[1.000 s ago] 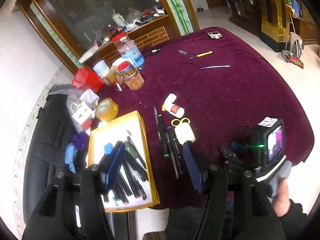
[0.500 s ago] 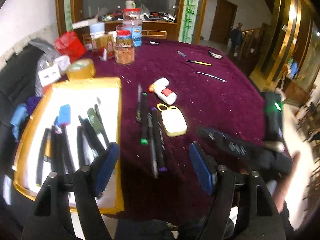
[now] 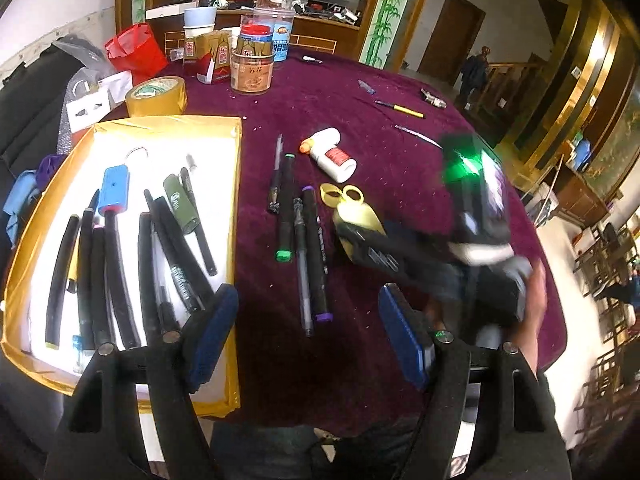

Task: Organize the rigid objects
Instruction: 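Grasp the cream case with the yellow keyring with the right tool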

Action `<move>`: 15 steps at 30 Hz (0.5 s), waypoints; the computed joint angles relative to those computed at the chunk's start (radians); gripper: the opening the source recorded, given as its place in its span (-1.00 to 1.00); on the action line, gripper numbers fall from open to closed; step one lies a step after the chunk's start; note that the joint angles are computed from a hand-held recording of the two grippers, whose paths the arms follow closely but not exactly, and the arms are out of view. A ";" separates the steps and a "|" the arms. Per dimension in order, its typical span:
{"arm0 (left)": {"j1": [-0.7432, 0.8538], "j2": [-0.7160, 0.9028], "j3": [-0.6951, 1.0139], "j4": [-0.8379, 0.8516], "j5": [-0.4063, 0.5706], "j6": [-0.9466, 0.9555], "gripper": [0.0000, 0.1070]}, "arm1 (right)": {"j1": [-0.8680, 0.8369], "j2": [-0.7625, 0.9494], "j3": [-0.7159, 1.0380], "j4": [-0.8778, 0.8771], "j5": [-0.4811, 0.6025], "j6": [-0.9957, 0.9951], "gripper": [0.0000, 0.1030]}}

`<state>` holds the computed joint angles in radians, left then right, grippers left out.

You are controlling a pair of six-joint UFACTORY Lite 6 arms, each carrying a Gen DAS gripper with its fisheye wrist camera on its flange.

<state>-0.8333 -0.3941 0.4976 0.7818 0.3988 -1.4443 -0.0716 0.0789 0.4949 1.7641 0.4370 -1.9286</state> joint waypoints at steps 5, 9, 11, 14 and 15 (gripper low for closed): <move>0.011 0.110 0.054 0.113 -0.050 -0.088 0.35 | -0.340 -0.099 -0.115 -0.211 0.148 -0.005 -0.17; 0.087 0.343 0.202 -0.050 -0.127 0.166 0.35 | -0.486 -0.057 -0.103 -0.244 0.247 -0.053 -0.16; 0.107 0.428 0.260 -0.007 -0.142 0.151 0.35 | -0.479 -0.067 -0.113 -0.225 0.240 -0.059 -0.16; 0.123 0.557 0.344 0.027 -0.133 0.138 0.16 | -0.454 -0.081 -0.125 -0.187 0.216 -0.086 -0.16; 0.133 0.592 0.369 -0.035 -0.133 0.194 -0.10 | -0.453 -0.081 -0.125 -0.186 0.216 -0.088 -0.16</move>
<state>-0.7007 0.1978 0.8668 0.7473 0.2655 -1.2504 -0.5247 -0.0019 0.3698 1.5785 0.6535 -2.0163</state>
